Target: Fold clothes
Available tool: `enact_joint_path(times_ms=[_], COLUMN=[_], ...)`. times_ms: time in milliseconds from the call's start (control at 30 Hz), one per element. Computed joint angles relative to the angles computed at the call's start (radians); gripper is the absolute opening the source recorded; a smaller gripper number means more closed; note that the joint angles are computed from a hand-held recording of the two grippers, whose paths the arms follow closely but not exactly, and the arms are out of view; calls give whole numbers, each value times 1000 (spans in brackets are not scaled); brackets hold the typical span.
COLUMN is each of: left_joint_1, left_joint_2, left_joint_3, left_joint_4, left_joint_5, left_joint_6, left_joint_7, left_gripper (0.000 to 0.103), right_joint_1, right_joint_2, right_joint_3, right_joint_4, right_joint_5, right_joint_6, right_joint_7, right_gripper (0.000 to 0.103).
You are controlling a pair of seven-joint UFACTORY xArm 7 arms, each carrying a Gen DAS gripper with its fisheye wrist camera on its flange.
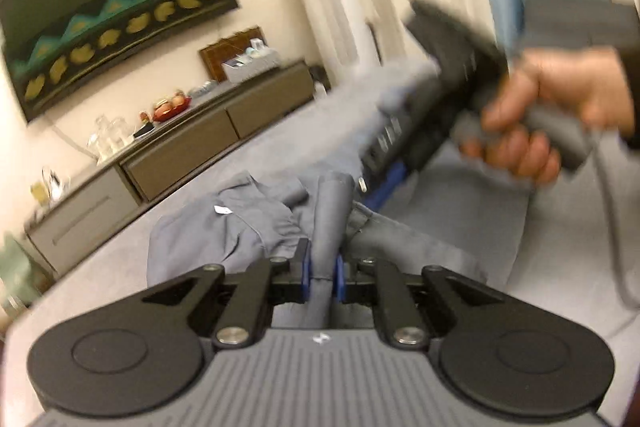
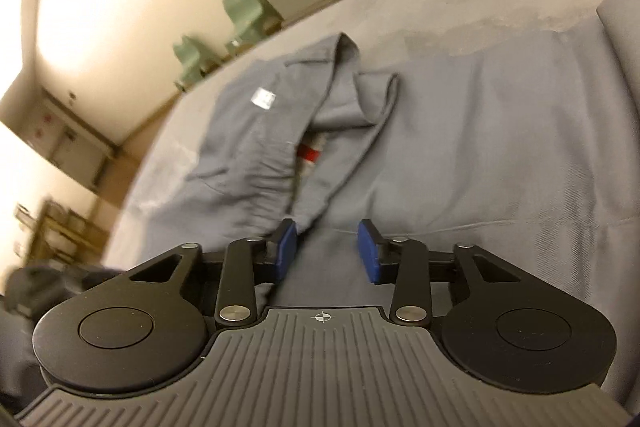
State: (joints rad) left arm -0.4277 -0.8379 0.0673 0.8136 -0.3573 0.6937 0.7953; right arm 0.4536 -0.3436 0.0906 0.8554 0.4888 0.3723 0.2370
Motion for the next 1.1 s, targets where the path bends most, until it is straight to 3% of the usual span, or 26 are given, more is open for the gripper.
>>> enact_joint_path(times_ms=[167,300,433,533,567,700,800,867,933,1000,1067,1100], left_joint_1=[19,42,116,197,217,273,217,163,126,15,-88,-90], left_joint_2=[-42,-64,-67,-60,-61,-64,-65,-65,-69,-74,-87,-94], left_joint_3=[-23,-64,-89,-127,-142,-188,-166,-145,-127,-47,26,31], left_joint_4=[0,-28,-45,-54,-57,-53,-60,-88,-132,-155,-151,-158], left_joint_5=[8,35,95,156,175,238,269,289,316,326,320,332], left_joint_6=[-21,-188,-258,-285,-294,-321,-365,-443,-531,-548,-454,-442], left_joint_7=[-38,-80,-192,-289,-319,-426,-427,-399,-366,-292,-181,-162], left_gripper=[12,11,11,11,11,11,11,11,11,12,12,12], right_joint_1=[14,-17,-147,-222,-222,-118,19,29,-59,-97,-79,-73], right_joint_2=[53,130,99,26,-18,-168,-135,-59,34,124,138,146], right_joint_3=[-5,16,130,215,231,234,196,215,260,258,222,207], right_joint_4=[65,152,171,157,129,17,45,104,184,262,257,255], right_joint_5=[13,-11,-360,-626,-667,-685,-625,-613,-630,-644,-616,-600], right_joint_6=[17,41,64,137,124,-36,-66,-48,50,157,174,182], right_joint_7=[-38,-28,225,407,430,342,181,135,237,342,358,364], right_gripper=[41,26,26,27,27,27,27,27,26,27,27,26])
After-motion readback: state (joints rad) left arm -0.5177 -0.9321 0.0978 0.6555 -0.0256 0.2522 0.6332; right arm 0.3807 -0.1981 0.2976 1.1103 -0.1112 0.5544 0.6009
